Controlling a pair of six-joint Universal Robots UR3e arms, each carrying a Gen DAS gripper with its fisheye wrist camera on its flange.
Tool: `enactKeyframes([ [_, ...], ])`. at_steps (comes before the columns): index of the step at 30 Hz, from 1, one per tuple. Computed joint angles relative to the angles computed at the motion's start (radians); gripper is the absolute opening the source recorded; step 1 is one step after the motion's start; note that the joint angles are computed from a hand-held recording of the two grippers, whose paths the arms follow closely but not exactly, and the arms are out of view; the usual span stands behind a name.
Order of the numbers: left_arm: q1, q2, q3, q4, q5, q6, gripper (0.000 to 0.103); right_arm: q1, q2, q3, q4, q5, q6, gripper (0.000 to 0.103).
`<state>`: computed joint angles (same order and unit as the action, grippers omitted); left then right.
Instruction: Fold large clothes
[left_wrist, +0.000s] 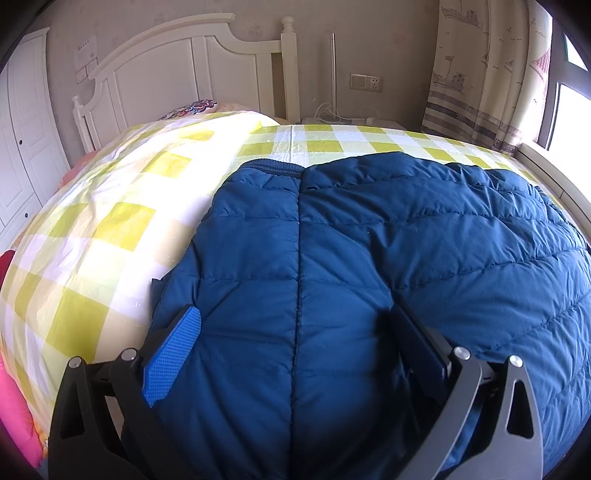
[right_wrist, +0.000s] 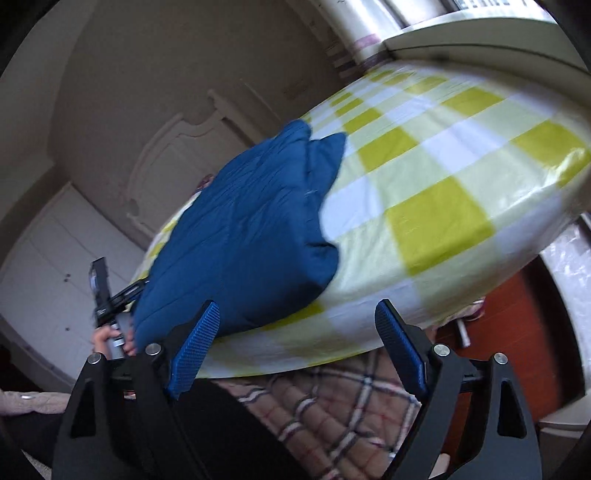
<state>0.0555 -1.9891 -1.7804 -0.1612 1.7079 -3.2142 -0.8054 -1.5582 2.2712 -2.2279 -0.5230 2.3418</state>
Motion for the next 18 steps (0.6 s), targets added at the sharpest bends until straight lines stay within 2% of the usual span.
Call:
enactKeyframes([
  [3,-0.001,0.000,0.000,0.000,-0.001,-0.003,0.101,0.041,0.018,-0.045,0.055,0.030,-0.029,0.080],
  [7,-0.001,0.000,0.000,0.001,0.000,-0.003,0.101,0.100,0.092,-0.091,-0.050,0.020,0.066,0.080],
  [12,-0.005,-0.001,0.004,-0.001,0.003,-0.008,0.101,0.100,0.099,-0.077,-0.077,0.062,0.082,0.081],
  [13,-0.004,-0.001,0.003,-0.001,0.002,-0.007,0.101,0.085,0.089,-0.080,-0.041,0.068,0.050,0.082],
  [18,-0.003,0.000,0.002,0.001,0.000,-0.007,0.101,0.180,0.187,-0.169,-0.223,0.011,0.248,0.082],
])
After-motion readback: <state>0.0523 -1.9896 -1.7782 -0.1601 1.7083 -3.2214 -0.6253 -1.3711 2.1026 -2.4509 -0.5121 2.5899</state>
